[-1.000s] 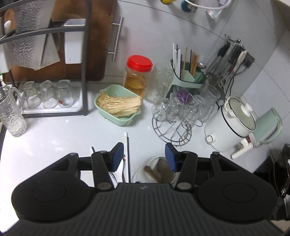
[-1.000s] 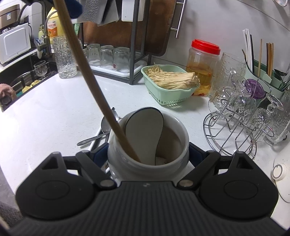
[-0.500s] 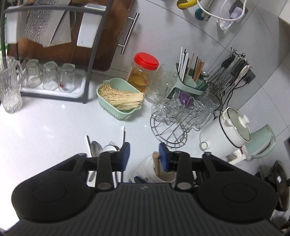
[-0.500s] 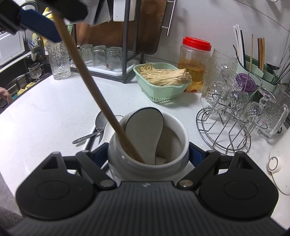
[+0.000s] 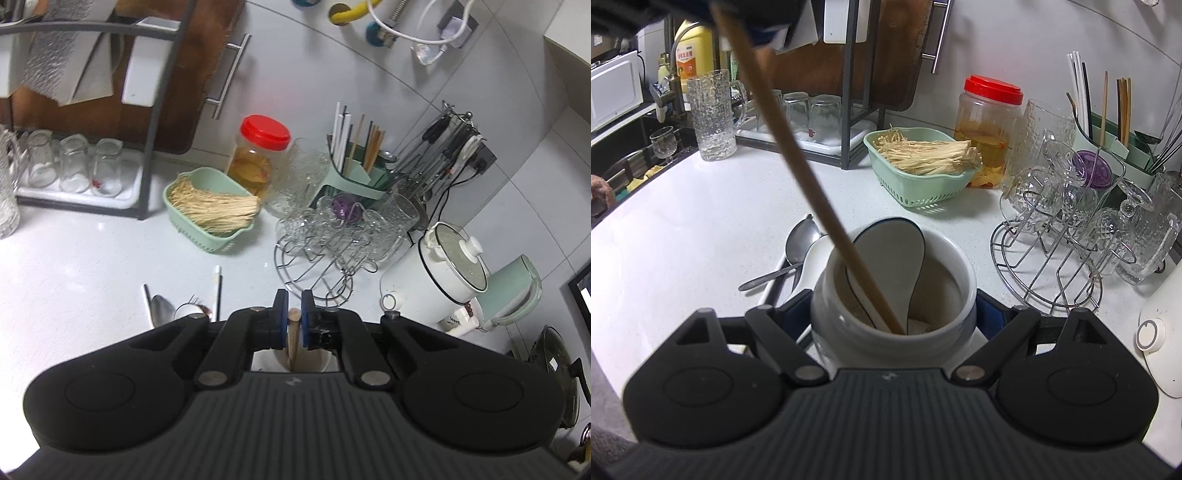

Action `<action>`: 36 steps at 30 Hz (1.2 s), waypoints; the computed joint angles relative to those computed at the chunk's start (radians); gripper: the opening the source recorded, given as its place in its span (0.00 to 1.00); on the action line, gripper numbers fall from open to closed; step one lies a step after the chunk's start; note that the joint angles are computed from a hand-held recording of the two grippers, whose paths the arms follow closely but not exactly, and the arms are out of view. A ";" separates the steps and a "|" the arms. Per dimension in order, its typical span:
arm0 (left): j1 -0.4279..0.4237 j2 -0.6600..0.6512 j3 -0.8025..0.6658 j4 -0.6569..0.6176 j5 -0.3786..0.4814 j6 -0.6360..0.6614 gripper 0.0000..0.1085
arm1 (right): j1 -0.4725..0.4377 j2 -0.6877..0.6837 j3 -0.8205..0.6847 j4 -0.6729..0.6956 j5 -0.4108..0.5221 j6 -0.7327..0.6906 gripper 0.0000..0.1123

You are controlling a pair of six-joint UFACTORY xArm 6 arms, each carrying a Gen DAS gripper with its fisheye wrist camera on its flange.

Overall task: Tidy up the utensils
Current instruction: 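Move the left gripper to the white ceramic spoon on the counter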

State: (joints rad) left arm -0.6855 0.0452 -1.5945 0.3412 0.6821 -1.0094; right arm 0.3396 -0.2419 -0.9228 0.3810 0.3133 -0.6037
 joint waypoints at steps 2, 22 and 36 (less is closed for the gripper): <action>-0.002 0.024 -0.029 -0.006 -0.001 0.021 0.07 | 0.000 0.001 0.000 0.006 0.000 -0.007 0.81; 0.037 0.076 -0.117 -0.035 0.033 0.071 0.22 | -0.013 -0.008 0.019 -0.054 -0.030 0.080 0.81; 0.095 -0.016 0.109 -0.088 0.041 0.055 0.33 | -0.036 -0.013 0.029 -0.146 -0.038 0.192 0.81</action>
State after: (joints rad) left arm -0.5903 0.0296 -1.4852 0.2531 0.7226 -0.9547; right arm 0.3038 -0.2549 -0.8939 0.2350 0.2756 -0.4115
